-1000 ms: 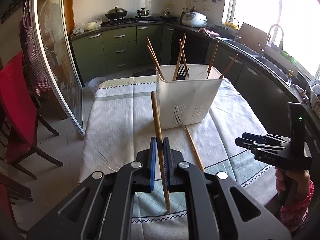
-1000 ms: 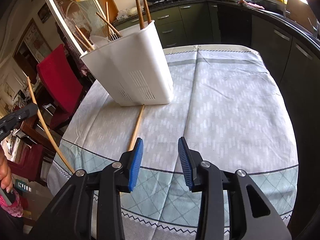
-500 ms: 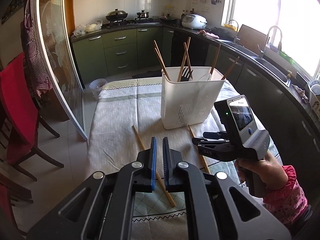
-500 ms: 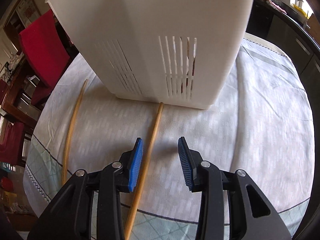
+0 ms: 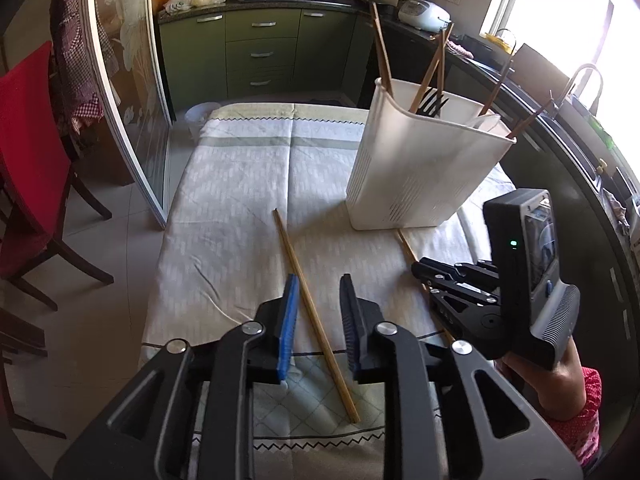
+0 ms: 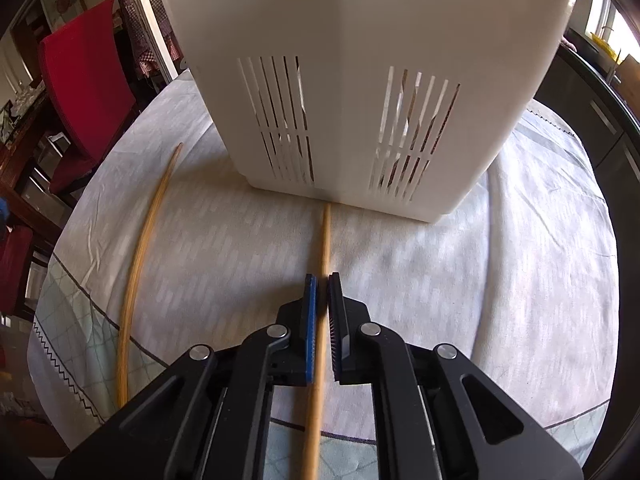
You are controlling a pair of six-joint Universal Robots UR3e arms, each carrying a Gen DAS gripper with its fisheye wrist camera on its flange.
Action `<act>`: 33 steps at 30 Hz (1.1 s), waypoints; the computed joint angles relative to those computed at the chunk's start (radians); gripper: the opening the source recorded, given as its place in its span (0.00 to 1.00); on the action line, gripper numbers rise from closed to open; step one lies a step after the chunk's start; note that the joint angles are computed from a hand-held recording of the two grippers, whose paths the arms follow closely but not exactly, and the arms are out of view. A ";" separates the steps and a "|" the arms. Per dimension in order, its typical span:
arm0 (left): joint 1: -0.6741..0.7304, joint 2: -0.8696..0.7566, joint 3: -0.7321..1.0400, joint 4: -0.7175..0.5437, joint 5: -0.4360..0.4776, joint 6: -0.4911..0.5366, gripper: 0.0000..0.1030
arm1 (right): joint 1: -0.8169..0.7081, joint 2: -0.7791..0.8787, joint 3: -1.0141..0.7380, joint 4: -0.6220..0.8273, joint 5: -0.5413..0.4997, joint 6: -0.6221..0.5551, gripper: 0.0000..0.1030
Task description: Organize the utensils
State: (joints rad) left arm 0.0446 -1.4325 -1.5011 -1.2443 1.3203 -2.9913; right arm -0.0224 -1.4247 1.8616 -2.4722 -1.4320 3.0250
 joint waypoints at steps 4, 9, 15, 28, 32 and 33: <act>-0.024 -0.124 0.067 -0.003 0.054 -0.051 0.30 | -0.105 -0.148 0.112 0.019 0.128 -0.046 0.06; -0.079 -0.299 0.201 -0.039 0.127 -0.104 0.36 | -0.253 -0.386 0.224 0.114 0.268 -0.126 0.06; -0.162 -0.494 0.384 -0.072 0.244 -0.187 0.36 | -0.454 -0.651 0.294 0.342 0.436 -0.266 0.06; -0.225 -0.638 0.545 -0.147 0.340 -0.236 0.07 | -0.746 -0.823 0.250 0.744 0.618 -0.544 0.07; -0.223 -0.627 0.532 -0.137 0.335 -0.220 0.06 | -0.798 -0.871 0.241 0.842 0.645 -0.601 0.07; -0.219 -0.610 0.512 -0.121 0.330 -0.214 0.06 | -0.810 -0.883 0.236 0.868 0.651 -0.616 0.07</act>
